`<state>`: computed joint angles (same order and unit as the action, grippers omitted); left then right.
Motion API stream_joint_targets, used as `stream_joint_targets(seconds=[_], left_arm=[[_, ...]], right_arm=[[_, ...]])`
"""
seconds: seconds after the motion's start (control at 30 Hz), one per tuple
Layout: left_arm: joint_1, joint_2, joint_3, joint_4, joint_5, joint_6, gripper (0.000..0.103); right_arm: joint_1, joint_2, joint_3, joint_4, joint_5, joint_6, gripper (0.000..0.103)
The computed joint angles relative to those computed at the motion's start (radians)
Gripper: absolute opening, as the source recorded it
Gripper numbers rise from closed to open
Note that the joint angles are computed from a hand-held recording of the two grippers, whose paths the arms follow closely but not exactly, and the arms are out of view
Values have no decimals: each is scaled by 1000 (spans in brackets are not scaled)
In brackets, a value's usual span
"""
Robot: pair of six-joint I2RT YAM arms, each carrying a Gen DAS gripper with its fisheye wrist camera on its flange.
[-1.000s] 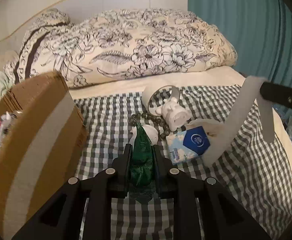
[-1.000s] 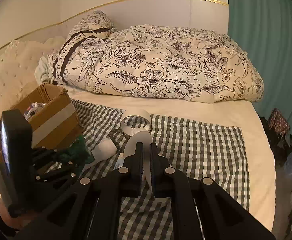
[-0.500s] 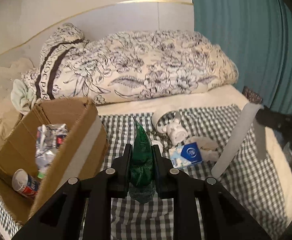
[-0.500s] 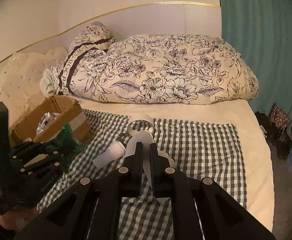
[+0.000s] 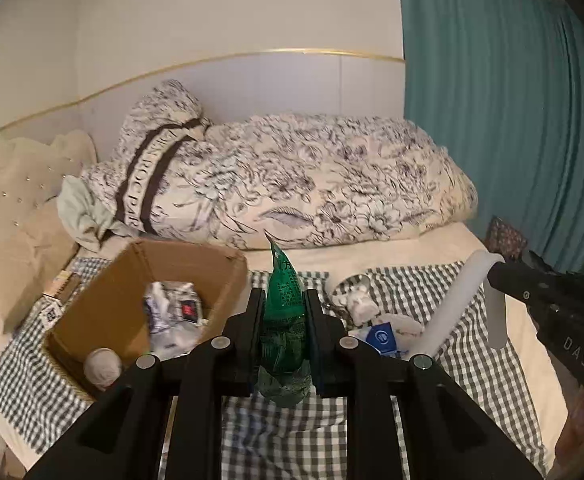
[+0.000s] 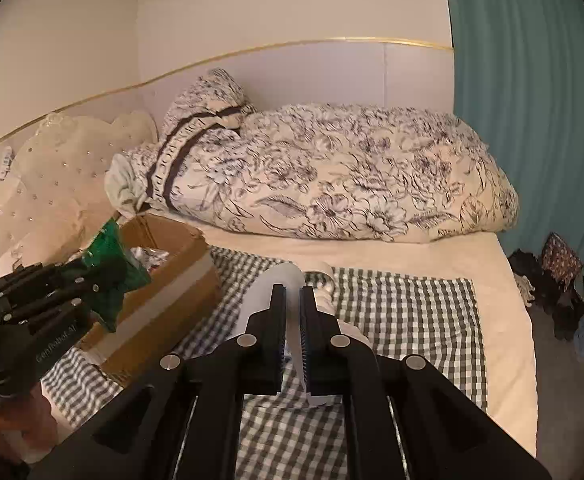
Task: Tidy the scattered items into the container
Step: 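Carry the green packet and white strip over the cardboard box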
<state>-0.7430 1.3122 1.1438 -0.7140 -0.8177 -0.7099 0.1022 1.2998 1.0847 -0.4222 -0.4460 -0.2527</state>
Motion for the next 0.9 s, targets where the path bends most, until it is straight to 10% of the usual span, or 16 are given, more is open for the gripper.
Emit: stream_joint_targets(seconds=[0.9], left_arm=[[102,-356,-39,-305,-37,-25,19]], right_arm=[[331,-105,96,-78,163,119,7]])
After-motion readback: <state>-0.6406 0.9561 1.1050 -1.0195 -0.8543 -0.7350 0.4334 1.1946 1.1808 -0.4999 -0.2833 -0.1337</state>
